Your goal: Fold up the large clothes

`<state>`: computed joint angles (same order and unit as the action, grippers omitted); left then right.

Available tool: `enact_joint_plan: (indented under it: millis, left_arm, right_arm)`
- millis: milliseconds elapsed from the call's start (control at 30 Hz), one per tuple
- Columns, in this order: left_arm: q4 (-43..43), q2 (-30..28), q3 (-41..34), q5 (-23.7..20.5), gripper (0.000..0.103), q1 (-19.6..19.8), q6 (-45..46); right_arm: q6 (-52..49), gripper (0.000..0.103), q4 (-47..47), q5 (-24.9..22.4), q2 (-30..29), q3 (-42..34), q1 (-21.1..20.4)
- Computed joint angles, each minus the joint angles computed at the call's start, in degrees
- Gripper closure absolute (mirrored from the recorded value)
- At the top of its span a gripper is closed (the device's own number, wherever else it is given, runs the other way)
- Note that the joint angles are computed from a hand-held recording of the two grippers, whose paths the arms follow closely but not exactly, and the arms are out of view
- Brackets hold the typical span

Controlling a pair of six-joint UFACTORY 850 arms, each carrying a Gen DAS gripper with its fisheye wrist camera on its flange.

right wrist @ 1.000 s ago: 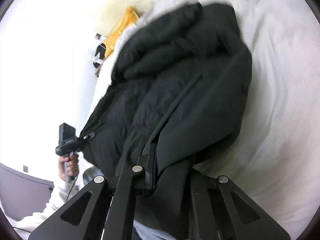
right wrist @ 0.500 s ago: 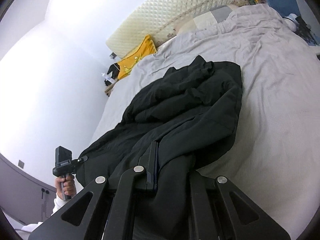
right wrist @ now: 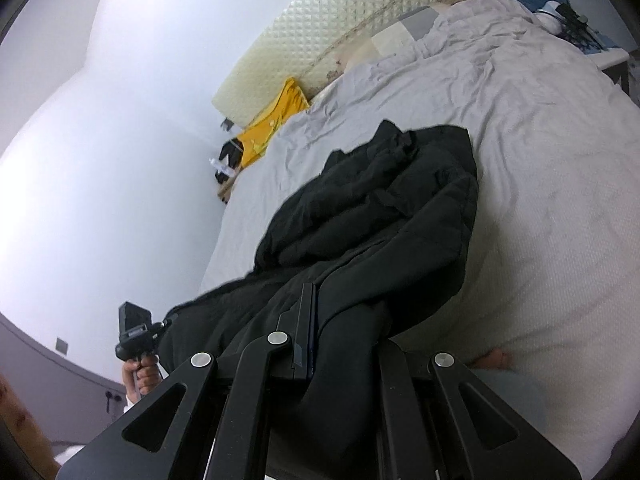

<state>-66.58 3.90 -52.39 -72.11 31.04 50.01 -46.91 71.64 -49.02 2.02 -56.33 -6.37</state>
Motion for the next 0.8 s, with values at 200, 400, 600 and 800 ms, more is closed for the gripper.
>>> enact_joint_plan:
  millis: [200, 400, 600, 800]
  left_arm:
    - [-0.7, -7.9, -11.6, 5.7, 0.101, -5.3, -3.9]
    - [3.5, -17.8, -25.6, 11.0, 0.099, -9.6, -13.2]
    - [12.5, -28.2, -40.0, 16.5, 0.098, -14.4, -25.6]
    - [24.7, -38.7, -53.9, 19.5, 0.096, -18.9, -38.1]
  right_arm:
    - [4.4, 0.099, 3.1, 0.9, -8.2, -9.3, 0.1]
    - [16.0, 0.098, 1.7, 2.9, -19.5, -22.3, 0.5]
    - [29.1, 0.098, -5.1, 4.7, -30.6, -35.7, 1.6]
    - [41.7, 0.098, -11.2, 4.5, -41.5, -47.3, 1.8]
